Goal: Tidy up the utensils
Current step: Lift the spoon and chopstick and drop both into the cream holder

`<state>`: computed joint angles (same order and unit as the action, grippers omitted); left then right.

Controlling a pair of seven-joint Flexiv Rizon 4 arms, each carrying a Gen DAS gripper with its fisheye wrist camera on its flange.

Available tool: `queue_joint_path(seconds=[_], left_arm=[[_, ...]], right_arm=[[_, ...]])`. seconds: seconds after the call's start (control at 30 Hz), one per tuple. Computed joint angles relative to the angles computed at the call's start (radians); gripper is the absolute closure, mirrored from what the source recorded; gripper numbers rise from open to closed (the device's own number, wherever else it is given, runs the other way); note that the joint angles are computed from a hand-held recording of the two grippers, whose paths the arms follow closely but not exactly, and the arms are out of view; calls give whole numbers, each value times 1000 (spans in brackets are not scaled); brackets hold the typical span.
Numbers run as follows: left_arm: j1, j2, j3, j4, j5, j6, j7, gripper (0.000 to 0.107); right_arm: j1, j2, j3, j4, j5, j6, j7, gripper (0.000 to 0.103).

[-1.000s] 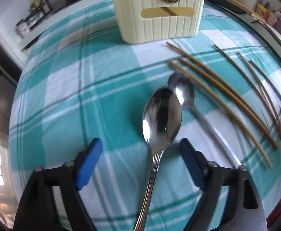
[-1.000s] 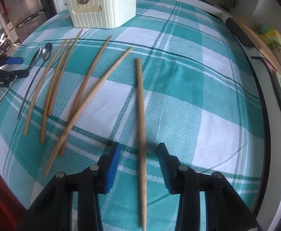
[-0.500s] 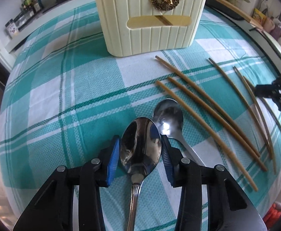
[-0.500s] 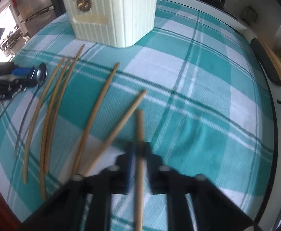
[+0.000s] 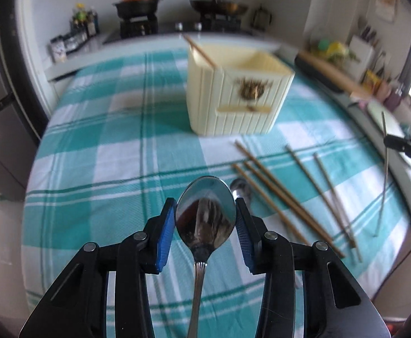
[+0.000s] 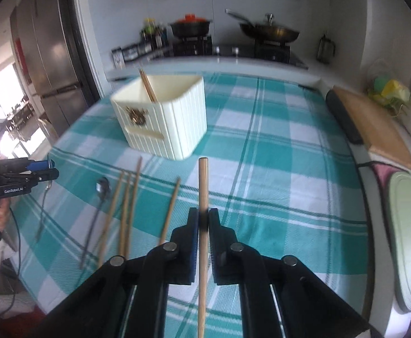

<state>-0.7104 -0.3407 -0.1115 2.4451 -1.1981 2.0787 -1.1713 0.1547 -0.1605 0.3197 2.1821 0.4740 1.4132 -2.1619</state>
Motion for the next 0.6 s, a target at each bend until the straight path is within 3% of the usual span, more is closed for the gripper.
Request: queue_joint_path(seconds=[0.07, 0.2, 0.33, 0.43, 0.6], left_arm=[[18, 35, -4, 40, 73, 19, -75, 65], [22, 88, -6, 87, 133, 41, -149, 65], [5, 117, -17, 103, 111, 71, -151, 65], [12, 138, -27, 113, 121, 85, -163, 65], [14, 154, -42, 115, 102, 101, -155, 65]], right_arm=[[-31, 51, 26, 0, 78, -22, -64, 96], [-15, 142, 7, 17, 208, -44, -167, 96], [31, 199, -29, 28, 287, -42, -222, 96], [74, 244, -77, 8, 428, -64, -341, 96], [144, 263, -125, 9, 449, -36, -349, 96]])
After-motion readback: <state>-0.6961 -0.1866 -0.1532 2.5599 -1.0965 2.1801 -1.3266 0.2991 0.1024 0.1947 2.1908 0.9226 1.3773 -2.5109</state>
